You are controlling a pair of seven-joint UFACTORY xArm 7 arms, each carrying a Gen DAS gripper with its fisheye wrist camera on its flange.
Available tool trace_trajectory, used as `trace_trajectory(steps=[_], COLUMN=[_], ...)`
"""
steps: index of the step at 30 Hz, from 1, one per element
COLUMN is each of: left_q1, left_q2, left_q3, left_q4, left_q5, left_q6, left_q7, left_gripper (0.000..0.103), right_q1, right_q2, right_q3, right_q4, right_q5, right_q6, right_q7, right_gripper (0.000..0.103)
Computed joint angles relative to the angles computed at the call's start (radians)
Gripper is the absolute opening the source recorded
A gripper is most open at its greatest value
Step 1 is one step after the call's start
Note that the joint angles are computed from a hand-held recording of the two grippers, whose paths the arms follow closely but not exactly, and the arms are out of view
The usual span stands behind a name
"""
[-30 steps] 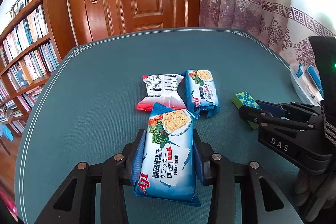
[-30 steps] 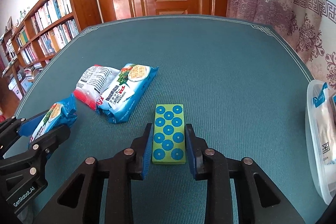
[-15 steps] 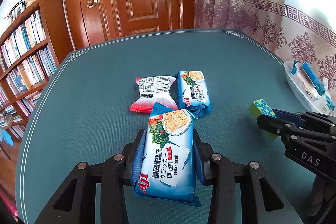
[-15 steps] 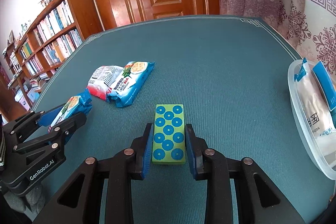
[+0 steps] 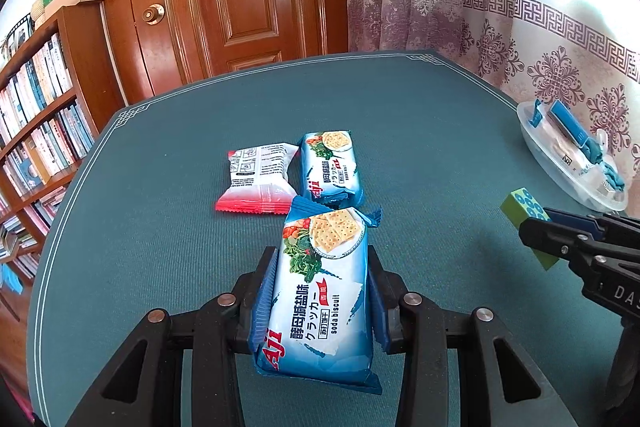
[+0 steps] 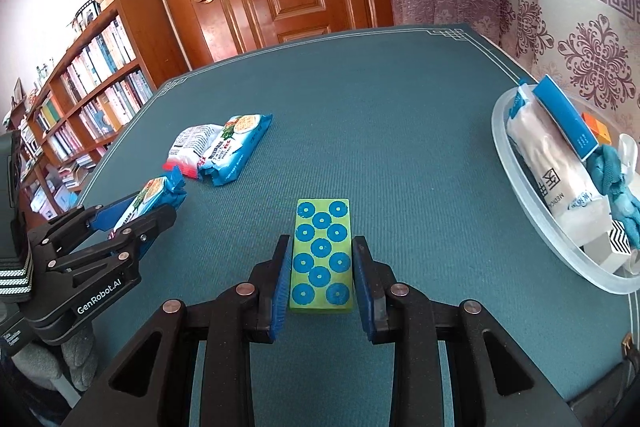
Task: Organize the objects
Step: 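Carry the green dotted block into the clear bowl and open the right tool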
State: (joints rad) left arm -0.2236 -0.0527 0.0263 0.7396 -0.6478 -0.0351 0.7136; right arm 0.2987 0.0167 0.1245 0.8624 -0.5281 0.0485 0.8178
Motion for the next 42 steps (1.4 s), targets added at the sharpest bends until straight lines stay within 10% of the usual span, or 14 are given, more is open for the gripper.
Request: trace_trajectory(steps=[12, 34, 42], left_q1=[0.014, -0.049, -0.013], left_q2=[-0.028, -0.043, -0.037], left_q3=[-0.034, -0.053, -0.121], left_q4=[-0.051, -0.047, -0.029], left_q5=[0.24, 0.374, 0.521], left_q6=[-0.003, 0.026, 0.031], left_q7=[-0.221, -0.36, -0.496], left_gripper=[0.043, 0.043, 0.043], right_q1=[-0.148, -0.445, -0.703], right_q2=[-0.162, -0.306, -0.269], right_q3=[0.048, 0.157, 0.32], right_q4=[-0.154, -0.273, -0.225], right_q5=[0.077, 0.252, 0.193], right_q6=[-0.036, -0.08, -0.105], right_q7=[-0.031, -0.156, -0.094], right_gripper=[0.03, 0.03, 0.03])
